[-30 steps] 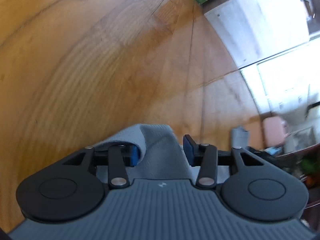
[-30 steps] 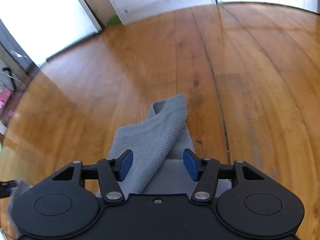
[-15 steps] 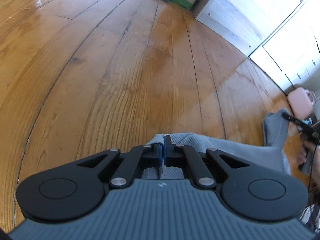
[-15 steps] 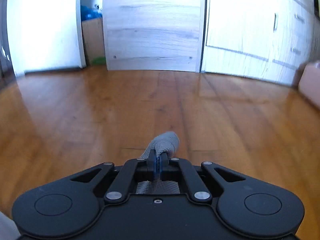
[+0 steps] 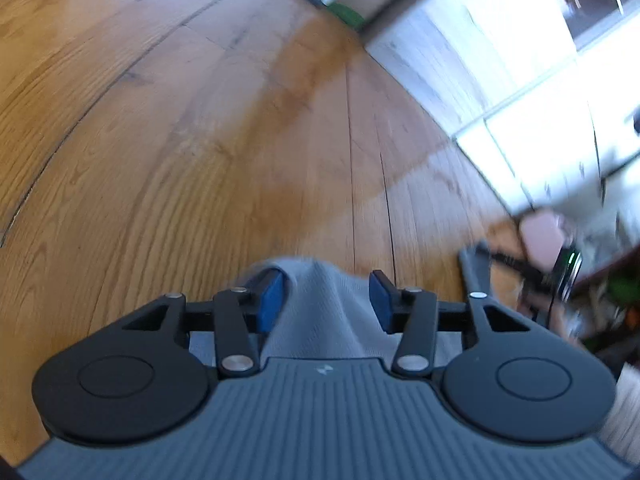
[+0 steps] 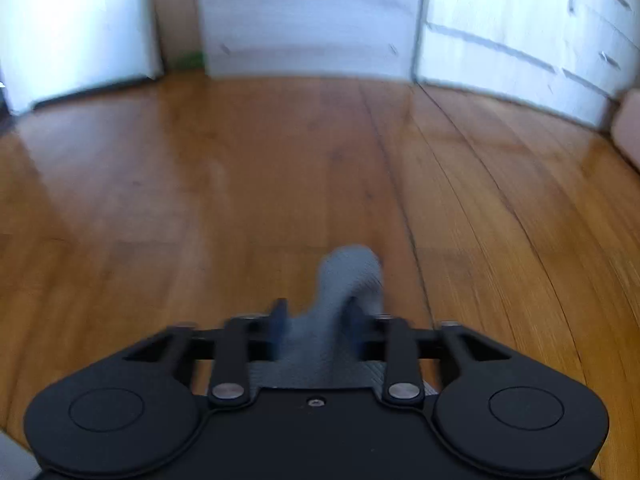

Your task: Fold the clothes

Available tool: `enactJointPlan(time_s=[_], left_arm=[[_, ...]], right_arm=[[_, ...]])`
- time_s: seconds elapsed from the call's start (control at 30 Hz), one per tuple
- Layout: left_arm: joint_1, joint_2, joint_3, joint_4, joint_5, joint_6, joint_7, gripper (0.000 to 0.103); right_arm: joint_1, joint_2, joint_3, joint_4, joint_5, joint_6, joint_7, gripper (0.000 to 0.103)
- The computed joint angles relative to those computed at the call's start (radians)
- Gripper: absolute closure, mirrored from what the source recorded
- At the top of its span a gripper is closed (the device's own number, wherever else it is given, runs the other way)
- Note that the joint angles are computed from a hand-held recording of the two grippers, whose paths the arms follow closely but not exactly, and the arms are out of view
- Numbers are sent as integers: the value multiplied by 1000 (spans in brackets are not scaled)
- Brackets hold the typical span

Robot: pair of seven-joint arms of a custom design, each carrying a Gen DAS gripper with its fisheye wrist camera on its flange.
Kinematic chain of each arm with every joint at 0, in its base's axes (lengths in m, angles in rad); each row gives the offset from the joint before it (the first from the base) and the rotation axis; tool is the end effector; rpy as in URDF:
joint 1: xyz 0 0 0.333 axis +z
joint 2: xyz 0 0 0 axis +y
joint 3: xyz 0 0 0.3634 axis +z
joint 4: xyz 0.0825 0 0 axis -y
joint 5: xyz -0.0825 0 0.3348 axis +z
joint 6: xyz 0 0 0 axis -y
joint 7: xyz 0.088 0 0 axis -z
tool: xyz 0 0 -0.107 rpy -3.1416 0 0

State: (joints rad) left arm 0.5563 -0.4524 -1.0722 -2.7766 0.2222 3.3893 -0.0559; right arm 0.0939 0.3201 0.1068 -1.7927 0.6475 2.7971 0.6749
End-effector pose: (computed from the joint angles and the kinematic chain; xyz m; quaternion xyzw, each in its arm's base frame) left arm 0.3140 -0.2427 0.4472 -0.8287 0.3647 -0.4146 0.0916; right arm 0.6469 0.0930 0.5146 -0.8042 0.4552 -0.1940 0.3293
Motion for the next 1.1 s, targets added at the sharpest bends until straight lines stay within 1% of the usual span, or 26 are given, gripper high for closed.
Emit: enactJointPlan(time_s=[0.03, 0.07, 0.1, 0.13, 0.17, 0.2, 0.23, 0.27, 0.33, 0.37, 0.4, 0.47, 0.5, 0.53, 0.57, 0.6, 0.67, 0.73, 0.77, 0.8, 0.83, 0.93, 0.97, 1.0, 1.03, 1.1], left_arm=[[-15, 13, 12, 9, 13, -32, 14, 57], [-16, 26, 8, 28, 27, -70, 25, 57], [0, 40, -12, 50, 45, -107, 30, 57], [26, 53, -38, 70, 68, -139, 30, 59], [48, 63, -67, 101, 88, -194, 27, 67], [61, 60, -84, 128, 111, -244, 29, 91], [53, 64, -72, 148, 132, -290, 41, 103], [33, 77, -49, 167, 149, -342, 56, 102], [-21, 51, 12, 206, 156, -485, 66, 102], [-24, 20, 32, 220, 159, -553, 55, 102], [-19, -12, 41, 224, 164, -591, 27, 102], [-5, -53, 48, 227, 175, -639, -36, 101], [4, -39, 37, 250, 186, -695, -42, 101], [24, -17, 5, 284, 213, -760, -39, 100], [40, 6, -21, 305, 246, -789, -34, 98], [35, 32, -24, 312, 268, -783, -28, 94], [2, 70, -10, 314, 285, -752, -38, 93], [-17, 91, -8, 318, 312, -723, -67, 90], [-16, 113, -19, 332, 333, -726, -76, 85], [-14, 136, -31, 348, 355, -729, -85, 82], [-11, 160, -44, 363, 378, -734, -95, 82], [0, 253, -94, 436, 454, -801, -115, 78], [10, 287, -114, 457, 488, -818, -138, 76], [15, 316, -129, 473, 521, -827, -165, 76], [17, 341, -140, 487, 555, -833, -194, 76], [12, 406, -167, 522, 637, -874, -255, 76]], right_arm=[[-26, -12, 36, -20, 53, 34, -82, 33], [-46, -24, 66, -37, 106, 61, -161, 33], [-51, -24, 60, -30, 123, 45, -170, 33], [-52, -25, 48, -21, 128, 26, -164, 33], [-53, -25, 37, -13, 132, 7, -158, 33], [-55, -25, 27, -4, 136, -12, -152, 33], [-58, -24, 18, 5, 139, -30, -145, 33], [-61, -24, 9, 15, 141, -49, -137, 33], [-76, -11, -14, 37, 147, -77, -112, 33], [-84, 4, -27, 58, 137, -109, -88, 33], [-93, 20, -39, 80, 126, -141, -63, 33], [-113, 40, -56, 116, 100, -229, -8, 33], [-124, 51, -64, 136, 88, -273, 19, 33], [-136, 64, -70, 158, 76, -318, 44, 33], [-148, 77, -76, 181, 66, -364, 70, 33], [-157, 76, -74, 180, 64, -386, 67, 33], [-170, 83, -65, 196, 59, -443, 50, 33], [-167, 78, -58, 184, 69, -441, 26, 33], [-167, 78, -53, 184, 83, -446, 24, 33], [-165, 86, -52, 196, 92, -466, 46, 33], [-164, 95, -51, 209, 102, -487, 68, 33], [-161, 122, -43, 248, 131, -545, 134, 33], [-152, 126, -45, 248, 129, -544, 145, 36], [-156, 114, -23, 219, 126, -507, 113, 80], [-141, 74, -20, 156, 167, -428, 12, 96], [-134, 2, 20, 44, 277, -268, -218, 96]])
